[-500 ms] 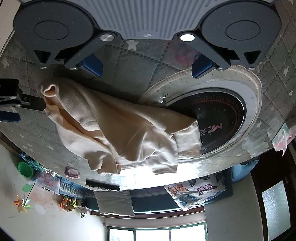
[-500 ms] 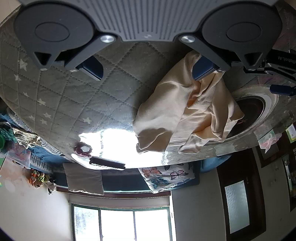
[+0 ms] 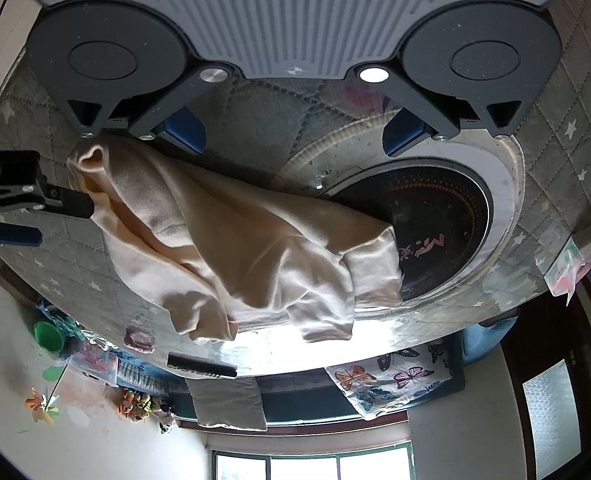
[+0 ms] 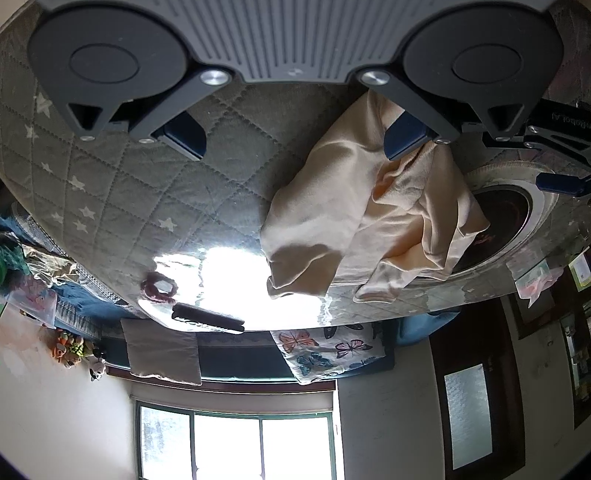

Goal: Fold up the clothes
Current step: 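Grasp the crumpled beige sweatshirt with both grippers and lift it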

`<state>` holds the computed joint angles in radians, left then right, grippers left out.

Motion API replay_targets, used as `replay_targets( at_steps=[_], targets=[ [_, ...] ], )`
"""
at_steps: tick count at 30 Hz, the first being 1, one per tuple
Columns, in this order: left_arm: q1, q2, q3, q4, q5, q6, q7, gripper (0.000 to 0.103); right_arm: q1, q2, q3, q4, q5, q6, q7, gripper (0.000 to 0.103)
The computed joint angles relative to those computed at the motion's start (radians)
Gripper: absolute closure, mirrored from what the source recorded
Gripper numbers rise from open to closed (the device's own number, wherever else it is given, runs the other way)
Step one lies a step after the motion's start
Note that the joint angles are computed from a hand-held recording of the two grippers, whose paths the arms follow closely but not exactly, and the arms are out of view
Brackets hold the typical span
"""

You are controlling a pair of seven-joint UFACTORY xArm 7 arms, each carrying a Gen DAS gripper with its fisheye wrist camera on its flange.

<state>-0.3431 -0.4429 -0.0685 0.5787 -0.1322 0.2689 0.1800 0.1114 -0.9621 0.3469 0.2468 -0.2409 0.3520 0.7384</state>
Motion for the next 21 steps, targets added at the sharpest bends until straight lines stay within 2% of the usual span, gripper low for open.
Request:
replay_targets(
  at_steps=[10,16,21],
  targets=[
    [-0.022,0.058,0.039,0.115,-0.06,-0.026,0.017,0.001,-0.034,0.078,-0.002,0.042,-0.024,-0.051,-0.037,0.0],
    [0.012,0.166,-0.011,0.238,-0.03,-0.039,-0.015,0.007,-0.068,0.143,0.003,0.082,-0.045,-0.092,-0.073,0.0],
    [0.036,0.292,-0.052,0.376,0.016,0.019,-0.063,0.012,-0.093,0.214,0.004,0.121,-0.06,-0.131,-0.109,0.004]
  ],
)
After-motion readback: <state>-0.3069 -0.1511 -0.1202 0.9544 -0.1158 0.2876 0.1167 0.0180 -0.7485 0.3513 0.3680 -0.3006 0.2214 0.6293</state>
